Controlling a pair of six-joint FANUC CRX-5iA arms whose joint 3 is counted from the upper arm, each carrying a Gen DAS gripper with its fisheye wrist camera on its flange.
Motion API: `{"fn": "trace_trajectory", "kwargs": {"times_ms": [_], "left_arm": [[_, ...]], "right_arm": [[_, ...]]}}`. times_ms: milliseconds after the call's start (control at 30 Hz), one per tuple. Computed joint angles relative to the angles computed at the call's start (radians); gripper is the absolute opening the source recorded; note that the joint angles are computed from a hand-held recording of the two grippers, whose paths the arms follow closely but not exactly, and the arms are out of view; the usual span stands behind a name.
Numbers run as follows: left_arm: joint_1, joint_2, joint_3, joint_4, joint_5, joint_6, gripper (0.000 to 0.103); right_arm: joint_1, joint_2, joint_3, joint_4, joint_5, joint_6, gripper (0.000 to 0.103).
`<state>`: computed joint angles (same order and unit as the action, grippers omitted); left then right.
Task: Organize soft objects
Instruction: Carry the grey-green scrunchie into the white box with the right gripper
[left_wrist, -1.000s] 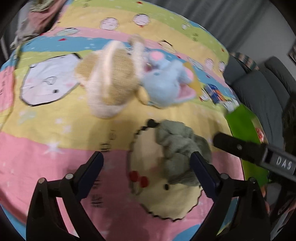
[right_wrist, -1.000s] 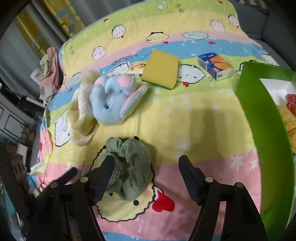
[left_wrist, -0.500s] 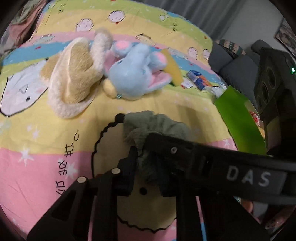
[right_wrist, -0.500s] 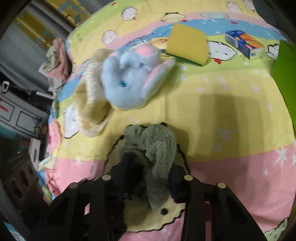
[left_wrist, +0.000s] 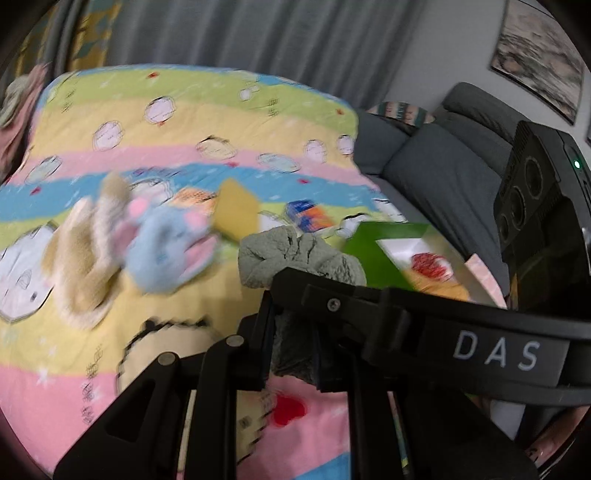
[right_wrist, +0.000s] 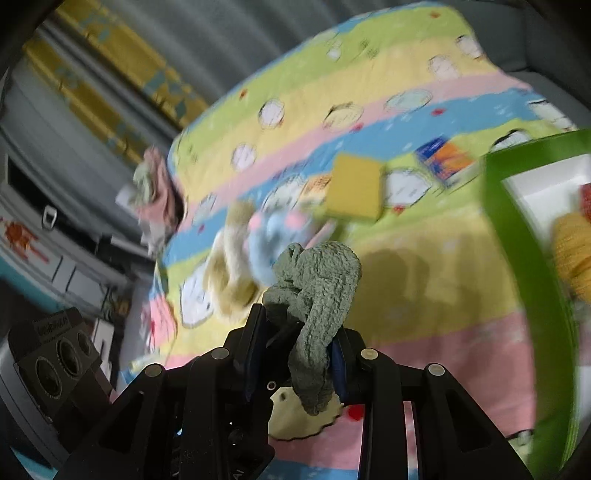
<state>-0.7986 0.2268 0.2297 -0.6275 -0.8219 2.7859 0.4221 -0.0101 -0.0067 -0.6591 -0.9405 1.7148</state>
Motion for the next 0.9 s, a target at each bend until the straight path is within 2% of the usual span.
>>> {"fn": "trace_trajectory", "kwargs": {"times_ms": [300,500,600,700,900], "left_arm": [[0.025,0.17,0.233,0.132,0.027,-0.249,0.013],[0.043,0.274,0.361,0.239,0.022,-0.382,0.013],[0.054,0.33,0.431,0.3,0.003,-0.455,0.013],[0.06,0.386,0.503,0.348,-0.033,-0.525,0.013],[0.092,0.48,0.611,0.463,-0.126,-0.593,0.013]], "right_arm": [[-0.136,-0.024,0.006,0.002,0.07,-0.028,0.034],[-0.211,0.012,0.039,-0.009,0.064,-0.054,0.034],[-0.258,0.037,0.061,-0.034,0.044,-0.065,0.034],[-0.267,0.052,0.064,-0.003,0.057,-0.1,0.034],[-0.29,0.13,0.117,0.011,0.009,-0.154,0.034]]}}
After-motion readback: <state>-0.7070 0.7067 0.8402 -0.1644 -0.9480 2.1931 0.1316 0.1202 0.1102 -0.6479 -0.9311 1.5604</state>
